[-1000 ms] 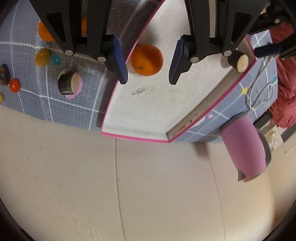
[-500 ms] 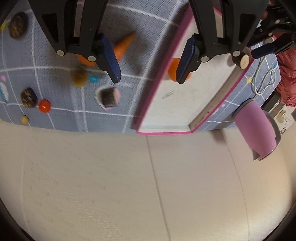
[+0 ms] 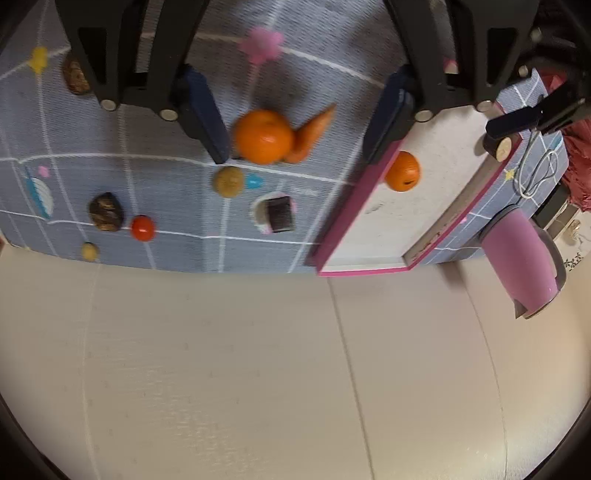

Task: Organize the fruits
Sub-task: 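Move the right gripper to the dark brown round taro and grasp it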

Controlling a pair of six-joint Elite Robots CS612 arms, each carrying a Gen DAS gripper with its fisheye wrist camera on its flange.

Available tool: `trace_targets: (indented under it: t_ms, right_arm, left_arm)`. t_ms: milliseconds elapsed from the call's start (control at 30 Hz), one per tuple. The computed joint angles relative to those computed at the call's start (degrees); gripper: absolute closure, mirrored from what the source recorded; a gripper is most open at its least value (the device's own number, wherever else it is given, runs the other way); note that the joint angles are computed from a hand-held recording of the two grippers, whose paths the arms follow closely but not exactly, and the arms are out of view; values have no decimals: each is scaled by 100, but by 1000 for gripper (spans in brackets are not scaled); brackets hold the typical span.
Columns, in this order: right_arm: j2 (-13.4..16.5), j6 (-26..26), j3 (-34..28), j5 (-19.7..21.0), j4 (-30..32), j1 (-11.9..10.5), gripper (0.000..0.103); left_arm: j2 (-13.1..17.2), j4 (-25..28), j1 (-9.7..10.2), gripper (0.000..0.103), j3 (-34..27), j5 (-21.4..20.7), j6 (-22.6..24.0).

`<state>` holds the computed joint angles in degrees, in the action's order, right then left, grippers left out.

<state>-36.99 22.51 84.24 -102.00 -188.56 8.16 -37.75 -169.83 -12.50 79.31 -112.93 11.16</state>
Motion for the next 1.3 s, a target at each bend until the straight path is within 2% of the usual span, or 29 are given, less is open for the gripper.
trace_targets:
  t_ms: [133, 333, 533, 667, 767, 900, 967, 1033, 1100, 1300]
  right_arm:
    - [-126, 51, 296, -188, -219, -33, 2]
    - [-304, 303, 665, -373, -171, -104, 2]
    - [-490, 496, 1062, -751, -25, -134, 2]
    - [-638, 970, 1346, -885, 194, -207, 2]
    - [-722, 1391, 1548, -835, 205, -293, 2]
    - [-738, 1534, 1666, -886, -2, -344, 2]
    - [-713, 1381, 1663, -899, -102, -342, 5]
    - [-669, 1263, 1574, -898, -50, -335, 17]
    - [-612, 1123, 1478, -850, 28, -335, 23]
    - [-537, 1042, 1338, -749, 165, -342, 37]
  left_arm:
    - [4, 15, -18, 34, -6, -151, -111]
    - [-19, 0, -142, 34, 66, -150, -1]
    - [-36, -33, -277, 34, 136, -129, 179]
    - [-14, 9, -368, 34, 129, -55, 271]
    - [-8, 36, -401, 34, 129, -90, 267]
    - [10, -9, -451, 34, 131, -74, 254]
    - [26, 20, -477, 34, 113, -36, 249]
    - [46, 42, -489, 34, 88, 1, 231]
    - [65, 59, -494, 34, 60, -3, 188]
    - [109, -62, -478, 34, 20, -57, 135]
